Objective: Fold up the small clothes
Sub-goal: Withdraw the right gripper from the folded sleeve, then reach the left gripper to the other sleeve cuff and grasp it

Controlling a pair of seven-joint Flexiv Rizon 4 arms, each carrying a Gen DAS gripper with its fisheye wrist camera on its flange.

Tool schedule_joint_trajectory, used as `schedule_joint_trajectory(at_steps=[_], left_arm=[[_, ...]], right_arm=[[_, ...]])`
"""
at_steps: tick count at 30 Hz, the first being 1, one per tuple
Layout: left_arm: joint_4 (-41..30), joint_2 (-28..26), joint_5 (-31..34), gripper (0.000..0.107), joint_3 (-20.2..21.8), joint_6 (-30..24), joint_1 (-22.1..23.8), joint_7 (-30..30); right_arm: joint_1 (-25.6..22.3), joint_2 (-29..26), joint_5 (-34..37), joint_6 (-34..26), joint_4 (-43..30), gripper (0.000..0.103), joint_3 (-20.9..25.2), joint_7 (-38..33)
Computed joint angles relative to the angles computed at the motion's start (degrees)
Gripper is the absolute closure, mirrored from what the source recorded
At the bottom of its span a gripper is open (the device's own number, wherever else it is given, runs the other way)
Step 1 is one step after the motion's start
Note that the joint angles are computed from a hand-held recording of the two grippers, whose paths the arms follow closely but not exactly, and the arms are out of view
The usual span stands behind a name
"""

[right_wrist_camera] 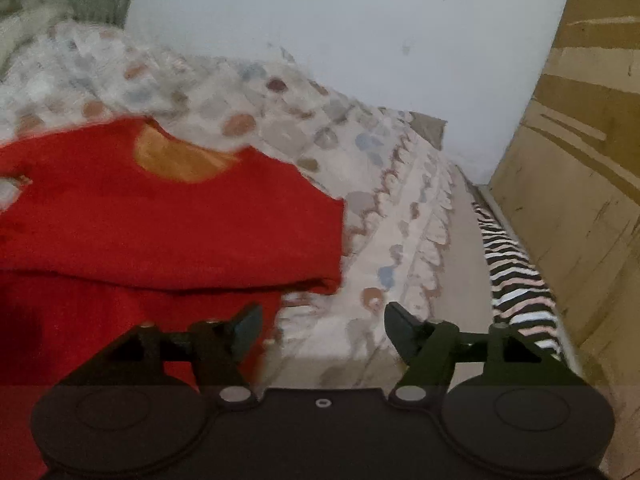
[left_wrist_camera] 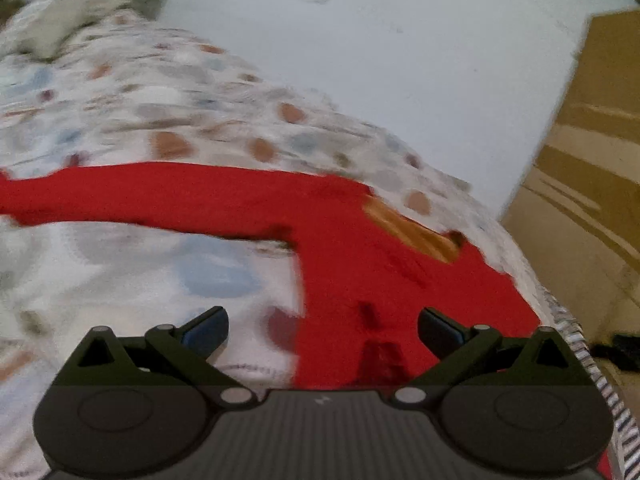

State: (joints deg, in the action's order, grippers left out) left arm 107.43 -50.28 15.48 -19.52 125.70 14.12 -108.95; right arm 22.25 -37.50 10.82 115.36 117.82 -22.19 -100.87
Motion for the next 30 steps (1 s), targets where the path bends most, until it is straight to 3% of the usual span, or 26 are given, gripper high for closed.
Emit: schedule_joint_trajectory(at_steps=[3, 7, 9, 12, 15, 20, 22, 26, 30], left_arm=[[4.63, 3.24, -4.44, 0.004, 5.38, 1.57, -0.60, -0.40], [7.65, 6.16, -13.22, 0.004, 16.39, 0.57, -6.61, 6.45], [8.10, 6.39, -13.35, 0.004, 16.12, 0.34, -4.48, 7.94], [7.66, 5.76, -8.32, 0.004, 8.97, -1.78, 5.50, 4.75], [5.57, 4.19, -7.39, 0.004, 3.81, -4.75, 11.87, 0.54], [-0.23, 0.51, -7.42, 0.004, 1.91, -7.34, 14.91, -0.33], [-3.12, -1.12, -8.09, 0.004, 0.88, -9.82, 15.80, 0.03], [-7.48, -3.73, -12.52, 0.004, 0.08, -13.70, 15.96, 0.27], [-9.62, -6.51, -14.53, 0.004, -2.19, -12.29, 17.47, -0.95]], right_arm=[[-2.15, 6.31, -0.47, 3.07, 6.75, 0.012, 6.57, 0.86], [-8.04, 9.07, -2.60, 11.66, 13.99, 0.001, 18.59, 4.64], [-6.90, 7.89, -0.78, 16.77, 16.34, 0.001, 20.91, 5.81], [-1.98, 5.30, 5.37, 20.74, 16.97, 0.001, 21.70, 7.55], [4.50, 1.88, 13.13, 22.46, 14.75, 0.001, 19.61, 7.69], [20.78, -4.33, 29.83, 16.80, 7.36, 0.001, 6.38, -2.54], [22.52, -5.95, 30.84, 15.49, 5.88, 0.001, 4.16, -4.27], [21.15, -7.17, 29.11, 14.78, 4.59, 0.001, 4.70, -4.54], [21.93, -8.52, 29.12, 11.95, 3.15, 0.001, 3.05, -4.20]])
